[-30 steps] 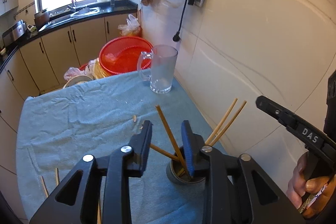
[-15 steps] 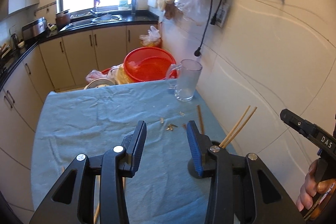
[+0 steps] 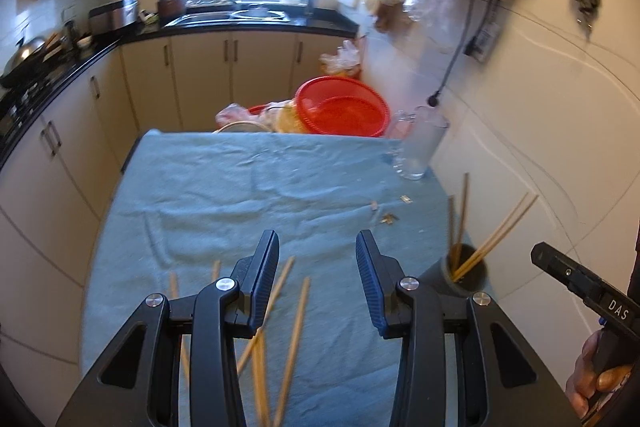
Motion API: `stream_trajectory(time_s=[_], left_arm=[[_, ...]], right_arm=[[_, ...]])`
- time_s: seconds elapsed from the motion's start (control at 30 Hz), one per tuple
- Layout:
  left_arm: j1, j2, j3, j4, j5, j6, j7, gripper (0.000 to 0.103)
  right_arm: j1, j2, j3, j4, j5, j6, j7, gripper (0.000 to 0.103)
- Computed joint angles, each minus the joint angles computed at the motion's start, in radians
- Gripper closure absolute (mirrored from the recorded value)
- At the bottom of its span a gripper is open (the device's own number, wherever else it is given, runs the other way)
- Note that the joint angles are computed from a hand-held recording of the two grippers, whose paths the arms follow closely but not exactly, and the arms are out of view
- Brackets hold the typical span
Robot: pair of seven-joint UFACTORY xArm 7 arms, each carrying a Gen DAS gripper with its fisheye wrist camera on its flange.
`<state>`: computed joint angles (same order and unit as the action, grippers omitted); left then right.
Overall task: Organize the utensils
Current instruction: 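Move both open tools back over the loose chopsticks on the towel, then lower the right tool and close it on a chopstick while the left tool grasps another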
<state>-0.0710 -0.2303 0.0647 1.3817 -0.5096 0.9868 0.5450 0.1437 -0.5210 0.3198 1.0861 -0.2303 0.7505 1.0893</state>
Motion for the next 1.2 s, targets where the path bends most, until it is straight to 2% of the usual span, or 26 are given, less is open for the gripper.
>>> stream_trajectory(time_s=[0.23,0.5,0.73,0.87,0.9,0.93,1.2], left_arm=[[0.061,0.022,0.053,-0.004,-0.004,0.025,0.023,0.064],[0.155,0.081,0.089,0.004,-0.021,0.064,0.048,0.064],[0.235,0.126,0.101,-0.016,-0.006,0.101,0.089,0.064],[0.269,0.148,0.103,-0.023,0.007,0.122,0.128,0.064],[0.277,0.154,0.102,-0.024,0.011,0.127,0.137,0.064],[0.284,0.16,0.102,-0.024,0.011,0.133,0.15,0.064],[0.318,0.209,0.09,-0.002,0.022,0.169,0.212,0.064]], right_arm=[[0.043,0.131,0.026,0.076,-0.004,-0.006,0.0,0.055],[0.134,0.293,0.001,0.166,-0.012,0.049,0.01,0.056],[0.211,0.45,-0.061,0.225,0.064,-0.006,0.003,0.056],[0.236,0.56,-0.097,0.273,0.156,-0.08,-0.009,0.065],[0.263,0.608,-0.126,0.297,0.185,-0.113,-0.002,0.067],[0.251,0.616,-0.112,0.308,0.173,-0.105,0.017,0.067],[0.277,0.811,-0.162,0.456,0.248,-0.079,0.06,0.074]])
